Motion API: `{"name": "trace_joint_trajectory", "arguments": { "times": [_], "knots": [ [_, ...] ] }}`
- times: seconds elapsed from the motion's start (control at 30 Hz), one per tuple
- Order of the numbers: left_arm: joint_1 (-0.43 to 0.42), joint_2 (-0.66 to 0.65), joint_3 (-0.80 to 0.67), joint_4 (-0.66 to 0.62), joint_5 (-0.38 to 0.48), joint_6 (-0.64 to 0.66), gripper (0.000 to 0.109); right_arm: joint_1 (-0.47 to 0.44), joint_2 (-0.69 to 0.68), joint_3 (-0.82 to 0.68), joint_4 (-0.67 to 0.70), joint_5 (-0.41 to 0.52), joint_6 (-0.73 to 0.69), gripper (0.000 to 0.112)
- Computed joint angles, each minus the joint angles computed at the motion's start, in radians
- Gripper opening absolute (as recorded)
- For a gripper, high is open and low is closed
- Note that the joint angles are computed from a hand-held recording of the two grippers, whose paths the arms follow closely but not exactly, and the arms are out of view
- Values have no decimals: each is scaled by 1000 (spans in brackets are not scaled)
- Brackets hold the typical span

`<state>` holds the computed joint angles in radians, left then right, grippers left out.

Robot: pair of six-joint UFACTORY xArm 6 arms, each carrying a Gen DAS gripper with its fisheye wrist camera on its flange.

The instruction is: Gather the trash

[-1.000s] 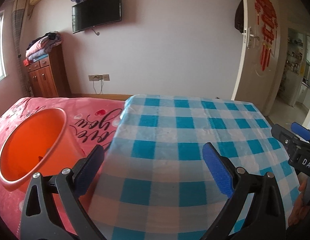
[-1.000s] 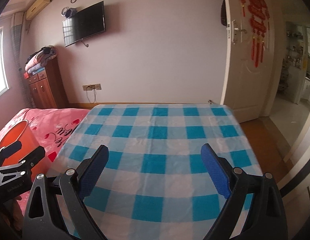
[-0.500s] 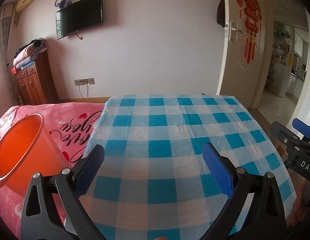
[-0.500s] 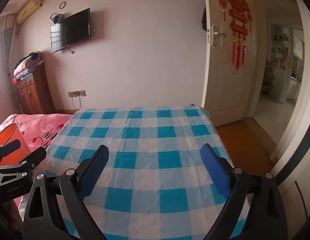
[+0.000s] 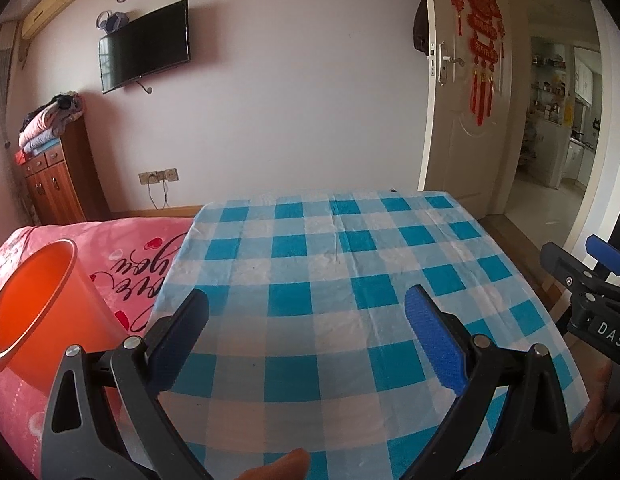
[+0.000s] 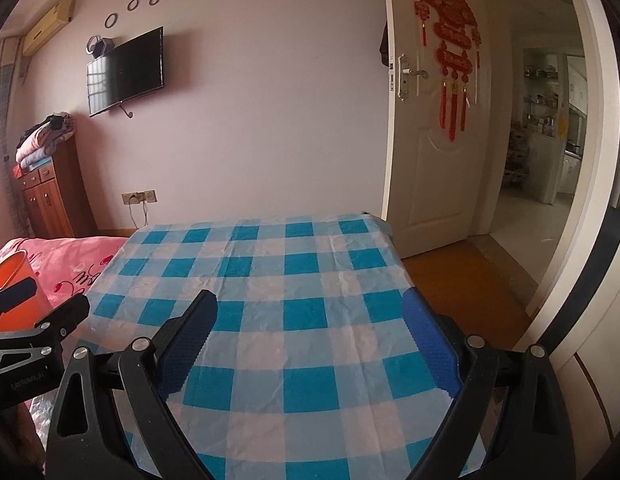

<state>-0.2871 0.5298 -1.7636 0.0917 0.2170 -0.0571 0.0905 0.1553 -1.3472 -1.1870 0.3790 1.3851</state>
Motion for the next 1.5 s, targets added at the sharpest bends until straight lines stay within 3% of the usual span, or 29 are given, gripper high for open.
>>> {"name": "trace_joint_trajectory", "arguments": {
  "times": [0.5, 1.17, 1.33, 1.5],
  "knots": [
    [-3, -46, 55, 63, -31, -55, 99, 10, -33, 31, -46, 13, 37, 92],
    [-4, 7, 12, -35, -15, 10, 99, 2, 29, 0, 27, -21, -27, 92],
    [-8, 87, -79, -40, 67, -2, 99, -5, 92, -33, 119, -38, -114, 92],
    [-10, 224, -251, 7, 215, -81, 99, -8, 208, -112, 375, -24, -342, 92]
  ]
}}
